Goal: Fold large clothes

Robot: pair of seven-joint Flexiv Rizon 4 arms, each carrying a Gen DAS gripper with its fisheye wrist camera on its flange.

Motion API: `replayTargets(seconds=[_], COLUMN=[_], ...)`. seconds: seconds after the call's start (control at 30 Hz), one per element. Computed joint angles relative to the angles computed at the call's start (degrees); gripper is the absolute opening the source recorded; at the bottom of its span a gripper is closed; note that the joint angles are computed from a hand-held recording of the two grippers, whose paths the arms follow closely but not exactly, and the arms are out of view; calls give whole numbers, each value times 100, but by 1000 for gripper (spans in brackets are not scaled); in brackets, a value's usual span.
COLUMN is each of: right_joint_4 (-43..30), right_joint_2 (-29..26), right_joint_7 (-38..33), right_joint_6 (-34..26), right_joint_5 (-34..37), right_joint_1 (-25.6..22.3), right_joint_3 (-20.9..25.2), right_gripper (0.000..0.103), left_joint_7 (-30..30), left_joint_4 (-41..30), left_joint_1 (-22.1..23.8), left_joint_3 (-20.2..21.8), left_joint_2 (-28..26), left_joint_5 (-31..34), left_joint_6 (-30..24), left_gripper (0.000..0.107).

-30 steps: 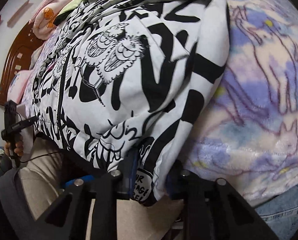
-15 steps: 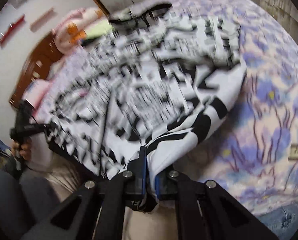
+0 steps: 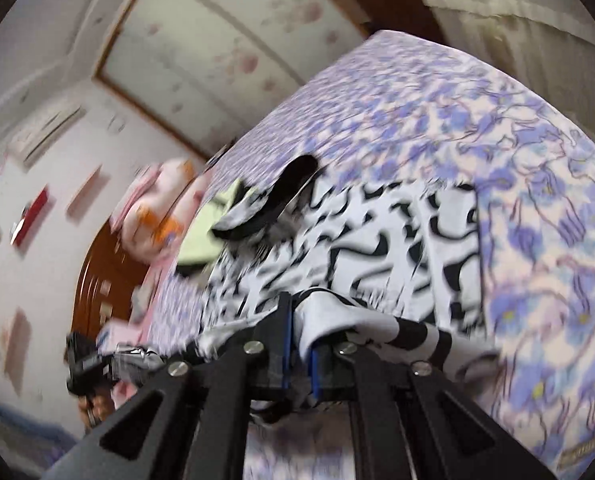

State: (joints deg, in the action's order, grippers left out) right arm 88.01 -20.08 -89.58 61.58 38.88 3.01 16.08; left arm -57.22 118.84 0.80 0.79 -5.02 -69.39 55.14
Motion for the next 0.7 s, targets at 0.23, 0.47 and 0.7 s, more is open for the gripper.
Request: replayTargets(seconds=[0.23, 0.47, 0.7], right_joint_4=[-724, -847, -1283], right_joint_2=[-1000, -1533, -2049], right_joint_7=[1353, 1628, 1542], right_joint_6=[123, -71, -380], right_joint_5=[-988, -1958, -3190], right_joint_1=[307, 360, 666], right_joint_3=[-381, -350, -610], right_gripper=[70, 70, 70], left_joint_7=[-1068, -1688, -1869], left_joint_4=[-1134, -1686, -2263], left_joint_1=[332, 508, 553], left_joint_3=[-176, -200, -158], left_joint_2=[-1290, -1940, -2431], left_joint_5=[1521, 2648, 4044], left_joint_6=[-210, 103, 129], left_gripper=[66, 88, 88])
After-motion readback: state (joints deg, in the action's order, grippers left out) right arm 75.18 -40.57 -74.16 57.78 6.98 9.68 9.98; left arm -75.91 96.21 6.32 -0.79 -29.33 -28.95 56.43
